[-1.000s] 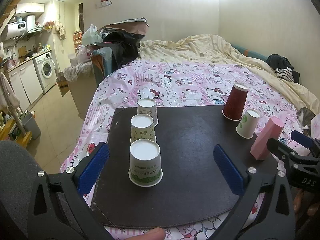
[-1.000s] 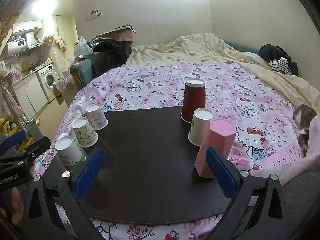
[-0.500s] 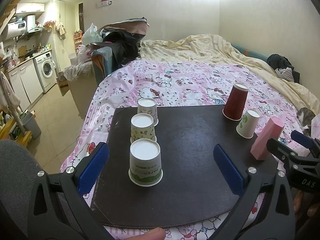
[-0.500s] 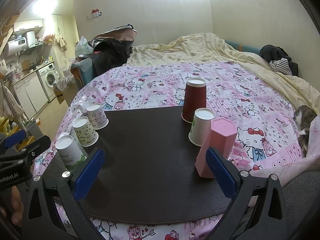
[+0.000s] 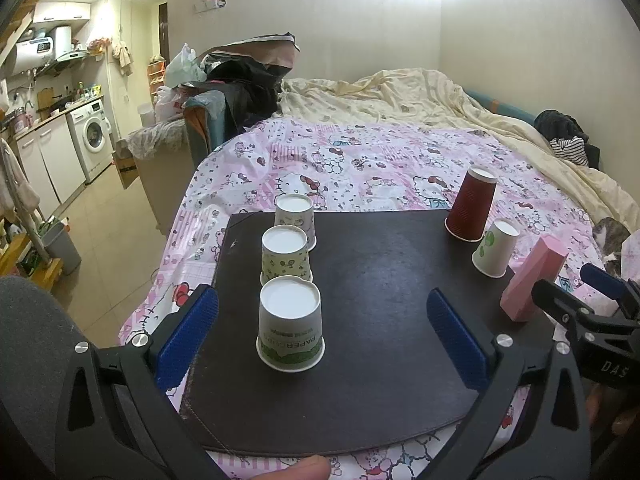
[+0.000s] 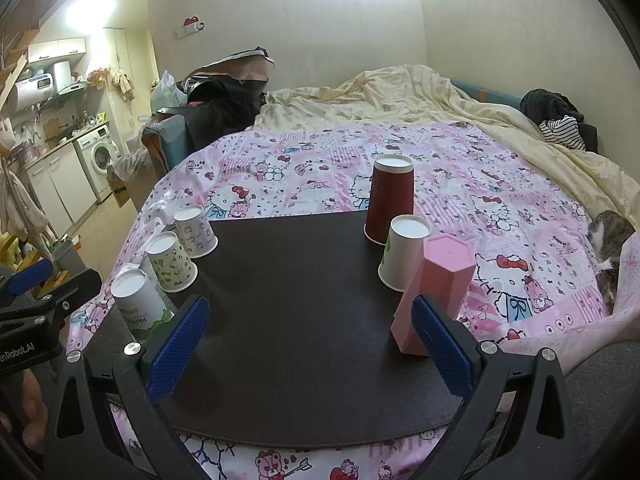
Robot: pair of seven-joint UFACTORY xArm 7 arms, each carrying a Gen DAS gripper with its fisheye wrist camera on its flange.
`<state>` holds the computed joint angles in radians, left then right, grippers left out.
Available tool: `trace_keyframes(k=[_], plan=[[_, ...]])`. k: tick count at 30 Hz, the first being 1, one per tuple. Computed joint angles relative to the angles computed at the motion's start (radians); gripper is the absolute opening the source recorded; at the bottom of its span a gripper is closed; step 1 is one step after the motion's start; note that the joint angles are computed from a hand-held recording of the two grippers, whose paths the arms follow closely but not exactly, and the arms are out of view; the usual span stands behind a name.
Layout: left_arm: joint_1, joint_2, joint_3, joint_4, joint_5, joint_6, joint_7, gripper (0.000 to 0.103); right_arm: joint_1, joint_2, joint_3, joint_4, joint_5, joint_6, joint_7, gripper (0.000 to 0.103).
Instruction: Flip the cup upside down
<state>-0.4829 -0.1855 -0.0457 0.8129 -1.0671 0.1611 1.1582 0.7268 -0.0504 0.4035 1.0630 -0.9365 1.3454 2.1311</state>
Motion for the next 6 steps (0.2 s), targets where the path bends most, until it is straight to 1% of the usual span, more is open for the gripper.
trace_keyframes(k=[3,6], plan=[[0.001,-0.002,0.002,0.0,-0.002,0.007,0.001,0.103,0.0,0.0,0.0,0.0,0.0,0.0,0.0,0.103],[0.007,0.0,-0.004,-0.001,0.019,0.008,-0.019,0.103,0.0,0.001,0.0,0.001,0.001,0.001,0.001,0.103]])
